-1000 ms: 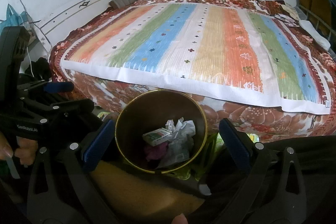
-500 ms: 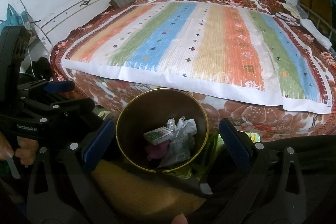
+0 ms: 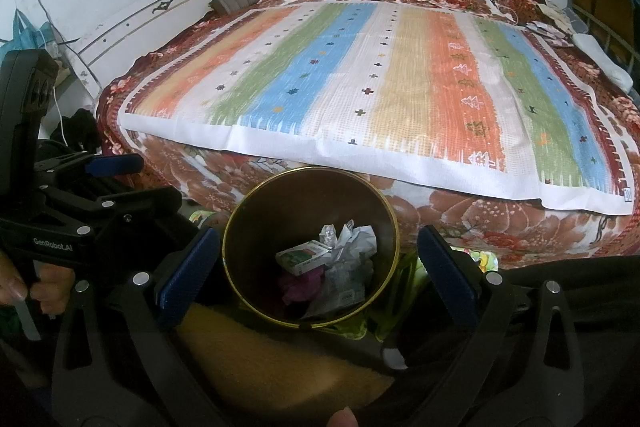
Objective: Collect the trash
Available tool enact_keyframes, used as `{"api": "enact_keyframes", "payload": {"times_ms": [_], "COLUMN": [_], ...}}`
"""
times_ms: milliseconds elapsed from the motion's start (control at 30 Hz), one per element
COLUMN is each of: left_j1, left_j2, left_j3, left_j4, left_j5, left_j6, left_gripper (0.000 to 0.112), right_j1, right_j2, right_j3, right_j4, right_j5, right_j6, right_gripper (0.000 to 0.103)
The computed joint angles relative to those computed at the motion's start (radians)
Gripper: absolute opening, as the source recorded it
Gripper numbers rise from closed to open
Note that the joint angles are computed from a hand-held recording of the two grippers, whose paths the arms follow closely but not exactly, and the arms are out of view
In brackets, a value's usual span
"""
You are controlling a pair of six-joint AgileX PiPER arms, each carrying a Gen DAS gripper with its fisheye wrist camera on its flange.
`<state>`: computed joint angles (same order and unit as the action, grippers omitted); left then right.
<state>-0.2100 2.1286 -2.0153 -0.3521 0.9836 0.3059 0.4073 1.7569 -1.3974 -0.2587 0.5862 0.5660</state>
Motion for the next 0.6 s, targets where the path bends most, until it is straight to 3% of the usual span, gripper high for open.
{"api": "enact_keyframes", "payload": {"times_ms": [600], "left_j1": [0.004], "left_j2": [-0.026], "left_j3": [0.064], "left_j4": [0.000], "left_j5": [-0.025], "left_j6": [0.007], "left_gripper": [0.097], "right_j1": [-0.003], "right_j2": [0.002], "right_j3": [-0.004], "right_j4": [0.007], "right_j5": [0.002], "right_j6": [-0.005], "right_gripper": [0.094]}}
